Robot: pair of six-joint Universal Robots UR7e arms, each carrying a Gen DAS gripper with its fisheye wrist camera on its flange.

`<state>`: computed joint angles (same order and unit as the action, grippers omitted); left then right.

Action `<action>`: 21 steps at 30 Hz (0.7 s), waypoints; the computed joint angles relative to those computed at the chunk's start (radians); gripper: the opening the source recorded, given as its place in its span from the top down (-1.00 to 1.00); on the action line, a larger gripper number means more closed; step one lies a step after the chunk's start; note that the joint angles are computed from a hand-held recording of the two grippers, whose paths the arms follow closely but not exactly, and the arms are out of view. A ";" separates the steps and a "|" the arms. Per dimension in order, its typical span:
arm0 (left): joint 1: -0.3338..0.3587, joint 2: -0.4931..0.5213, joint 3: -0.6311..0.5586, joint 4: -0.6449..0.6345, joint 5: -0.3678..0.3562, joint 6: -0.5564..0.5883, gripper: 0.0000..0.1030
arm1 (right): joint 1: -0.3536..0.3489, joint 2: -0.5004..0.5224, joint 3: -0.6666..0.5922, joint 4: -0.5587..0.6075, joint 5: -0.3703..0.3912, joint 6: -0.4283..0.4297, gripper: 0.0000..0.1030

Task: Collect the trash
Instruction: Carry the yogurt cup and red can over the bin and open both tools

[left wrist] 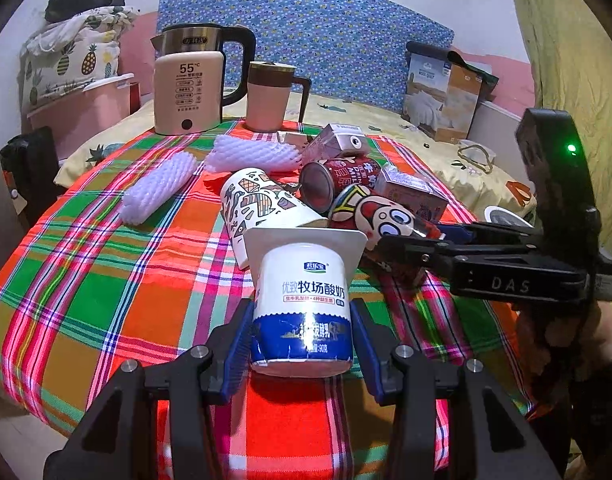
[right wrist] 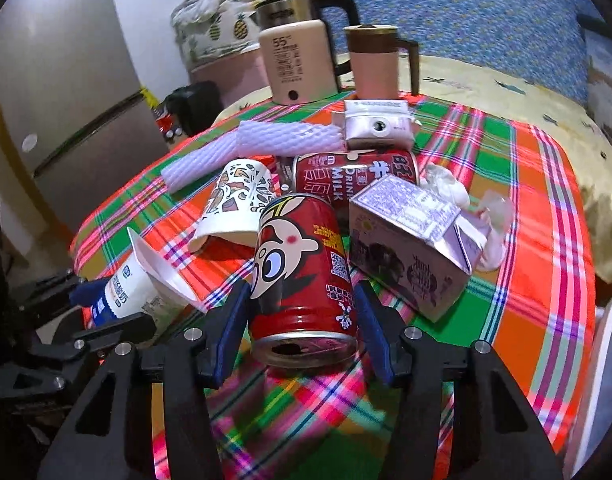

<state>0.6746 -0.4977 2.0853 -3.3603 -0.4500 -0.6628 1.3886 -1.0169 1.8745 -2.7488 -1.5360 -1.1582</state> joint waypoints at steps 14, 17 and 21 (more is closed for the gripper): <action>-0.035 0.017 -0.010 0.027 -0.005 -0.016 0.08 | -0.096 -0.143 0.165 -0.111 0.070 0.120 -0.06; -0.048 0.025 -0.023 0.020 -0.011 0.007 0.09 | -0.115 -0.169 0.180 -0.119 0.094 0.142 -0.06; -0.058 0.041 -0.052 0.017 -0.026 0.051 0.09 | -0.142 -0.198 0.192 -0.133 0.122 0.168 -0.06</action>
<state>0.6167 -0.4571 2.0332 -3.3435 -0.4755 -0.6122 1.2466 -1.2148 2.0666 -2.8814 -1.4137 -0.9906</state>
